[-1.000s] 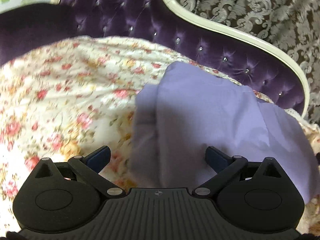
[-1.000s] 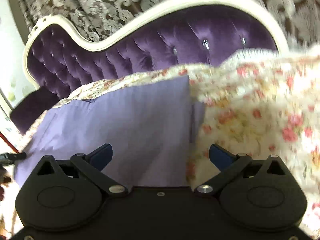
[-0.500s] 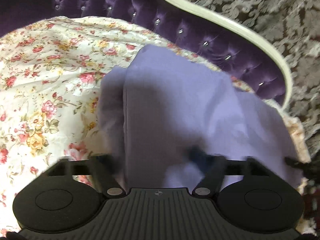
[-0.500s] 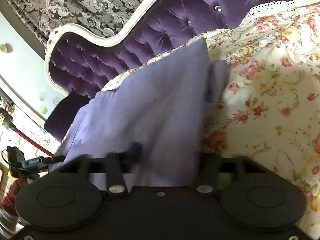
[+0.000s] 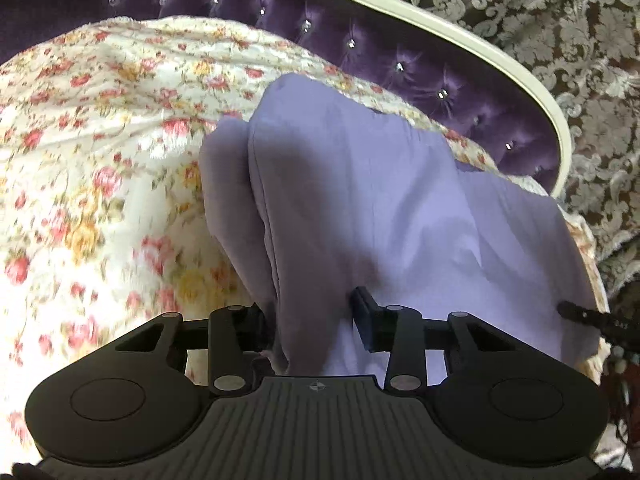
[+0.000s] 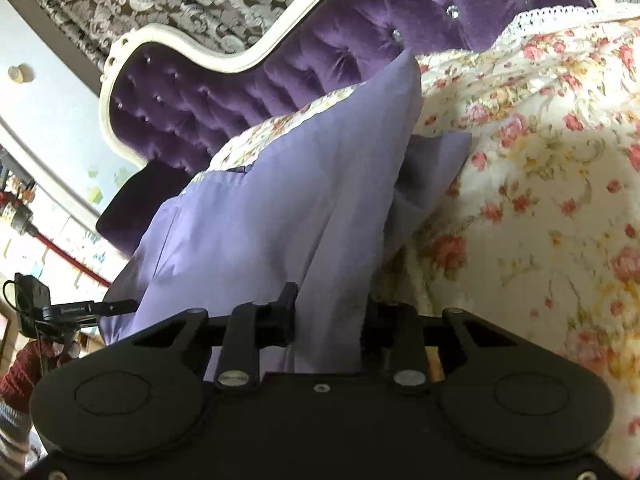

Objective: Fold small clothes

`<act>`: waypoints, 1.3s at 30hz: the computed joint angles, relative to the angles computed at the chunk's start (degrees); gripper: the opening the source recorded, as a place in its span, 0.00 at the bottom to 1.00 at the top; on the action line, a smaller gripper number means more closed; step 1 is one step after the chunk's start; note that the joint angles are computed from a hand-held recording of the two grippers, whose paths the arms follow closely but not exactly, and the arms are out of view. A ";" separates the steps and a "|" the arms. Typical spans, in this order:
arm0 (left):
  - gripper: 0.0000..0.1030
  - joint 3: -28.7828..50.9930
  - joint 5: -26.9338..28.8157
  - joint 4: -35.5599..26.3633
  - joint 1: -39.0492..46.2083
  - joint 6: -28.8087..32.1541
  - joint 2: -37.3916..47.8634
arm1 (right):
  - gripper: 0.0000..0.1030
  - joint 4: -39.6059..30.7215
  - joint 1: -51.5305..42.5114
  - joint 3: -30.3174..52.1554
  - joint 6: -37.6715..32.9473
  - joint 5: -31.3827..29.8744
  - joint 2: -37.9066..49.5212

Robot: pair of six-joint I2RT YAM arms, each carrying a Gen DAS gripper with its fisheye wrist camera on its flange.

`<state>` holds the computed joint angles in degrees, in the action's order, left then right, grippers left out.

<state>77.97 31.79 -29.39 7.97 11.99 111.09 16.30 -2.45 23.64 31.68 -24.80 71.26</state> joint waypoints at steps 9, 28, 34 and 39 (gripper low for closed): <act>0.38 -13.99 1.99 -5.14 3.63 9.11 -11.79 | 0.38 -16.12 -0.14 -3.96 -2.59 -3.86 -15.45; 0.78 -42.69 -18.65 19.40 -11.02 -7.63 -52.64 | 0.91 -24.09 36.52 -9.26 7.78 54.27 -35.95; 0.79 -40.04 -34.30 22.03 -28.90 -9.98 -47.94 | 0.92 -23.17 29.44 -13.25 11.55 45.04 -40.53; 0.79 -35.75 -35.07 24.88 -32.53 -14.49 -35.98 | 0.95 -26.39 24.63 -16.52 13.15 38.19 -48.35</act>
<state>42.22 -3.28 -4.50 -24.56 -2.50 75.11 -10.09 22.18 7.12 44.83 13.38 22.91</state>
